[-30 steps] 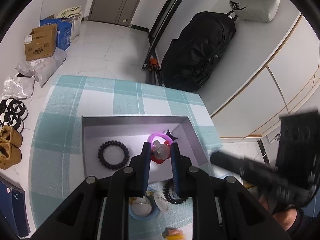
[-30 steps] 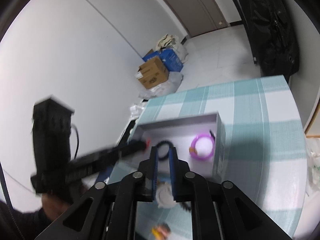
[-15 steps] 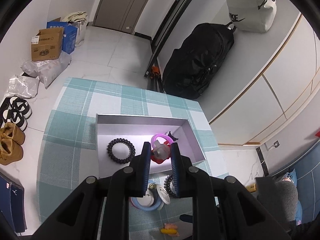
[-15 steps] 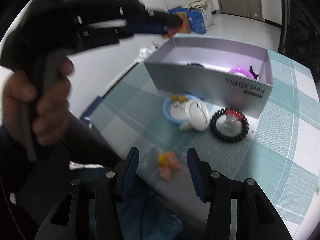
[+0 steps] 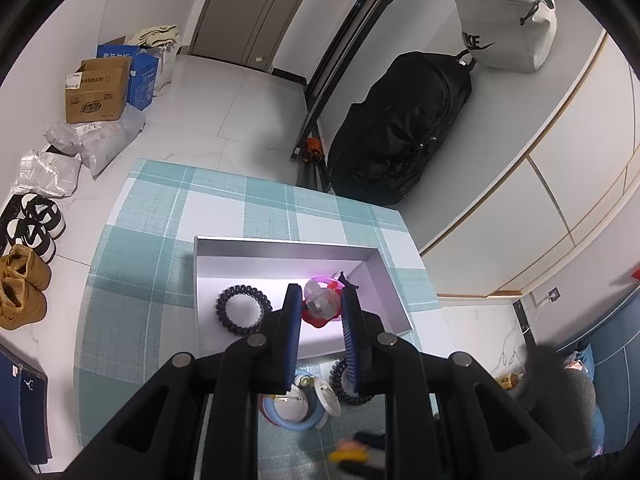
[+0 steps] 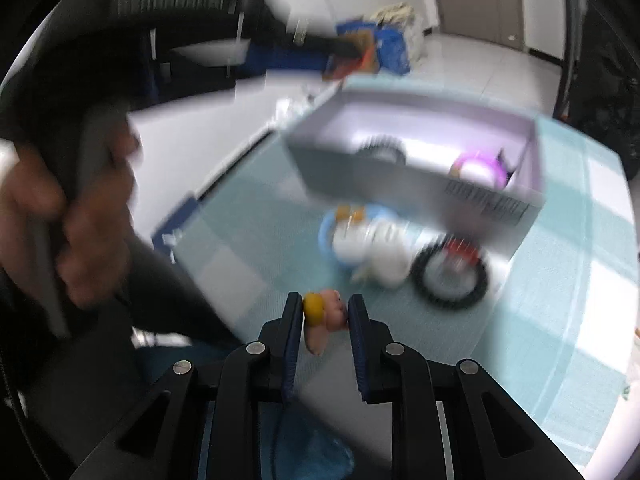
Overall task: Organize jewelry
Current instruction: 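Carry both charms into the white box and open both tools to release them, then withdraw both open tools from the box back over the table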
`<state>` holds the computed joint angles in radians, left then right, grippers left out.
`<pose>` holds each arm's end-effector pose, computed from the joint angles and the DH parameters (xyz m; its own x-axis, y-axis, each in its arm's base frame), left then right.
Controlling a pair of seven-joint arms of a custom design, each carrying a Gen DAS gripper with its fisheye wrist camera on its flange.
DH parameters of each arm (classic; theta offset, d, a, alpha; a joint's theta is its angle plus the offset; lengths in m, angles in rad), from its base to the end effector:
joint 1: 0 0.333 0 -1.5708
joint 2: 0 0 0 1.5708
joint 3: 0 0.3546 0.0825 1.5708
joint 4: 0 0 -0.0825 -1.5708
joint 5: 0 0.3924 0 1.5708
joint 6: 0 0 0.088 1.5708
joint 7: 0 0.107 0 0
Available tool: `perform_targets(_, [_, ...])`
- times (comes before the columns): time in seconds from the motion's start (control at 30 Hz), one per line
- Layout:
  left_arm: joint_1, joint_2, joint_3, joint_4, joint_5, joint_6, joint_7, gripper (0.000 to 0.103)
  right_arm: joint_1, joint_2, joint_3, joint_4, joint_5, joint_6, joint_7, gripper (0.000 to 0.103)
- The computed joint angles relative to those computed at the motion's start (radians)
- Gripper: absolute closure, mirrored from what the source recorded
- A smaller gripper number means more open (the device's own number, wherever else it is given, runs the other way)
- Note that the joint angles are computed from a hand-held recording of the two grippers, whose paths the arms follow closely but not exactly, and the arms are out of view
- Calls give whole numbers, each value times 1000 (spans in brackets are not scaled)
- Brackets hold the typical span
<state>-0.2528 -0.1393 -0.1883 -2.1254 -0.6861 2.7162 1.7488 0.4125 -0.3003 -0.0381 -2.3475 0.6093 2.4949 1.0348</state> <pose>0.5129 -0.2230 0.5834 -0.2499 -0.8505 0.4629 -0.8088 -0.0795 -0.5827 0.4537 0.1733 0.5301 0.5304 -0.7959 -0.2919 -0.7855 -0.3320 -0.5223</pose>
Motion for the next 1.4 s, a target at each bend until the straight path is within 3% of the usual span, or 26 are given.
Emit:
perform_targets(0.17, [7,22,-1,19,8,-6,-21,88,12,9,-54,55,184,76,-71,81])
perform_targets(0.4, [17,63,-5,60,20,-34,-35,88,-30,82,-50,144,284,107,-79,81])
perform_targets(0.8, [41,137,-15,138,-4,-109,-51,88,-129,218,19,268,285,91,16,80])
perform_targets(0.9, [54,160,-12,169,-44,-160,-49,86,-149,241,35,291,245,82,69,78])
perform_targets(0.93, [56,161,-13,168,-30,-156,-65,81,-154,248,36,296,255,74,72,77])
perform_targets(0.97, [58,162,-14,169,-22,-156,-70,75,-159,249,38,300,260,69,73,72])
perform_targets(1.0, [60,162,-15,171,-31,-158,-64,58,-164,250,41,301,259,72,78,56])
perform_targets(1.03, [63,159,-15,168,-47,-153,-58,44,-168,250,43,300,260,80,82,50])
perform_targets(1.2, [64,140,-15,149,-79,-133,-49,41,-175,238,44,284,306,126,54,41])
perform_targets(1.4, [56,132,-19,139,2,-128,-89,41,-173,216,38,262,298,136,50,32])
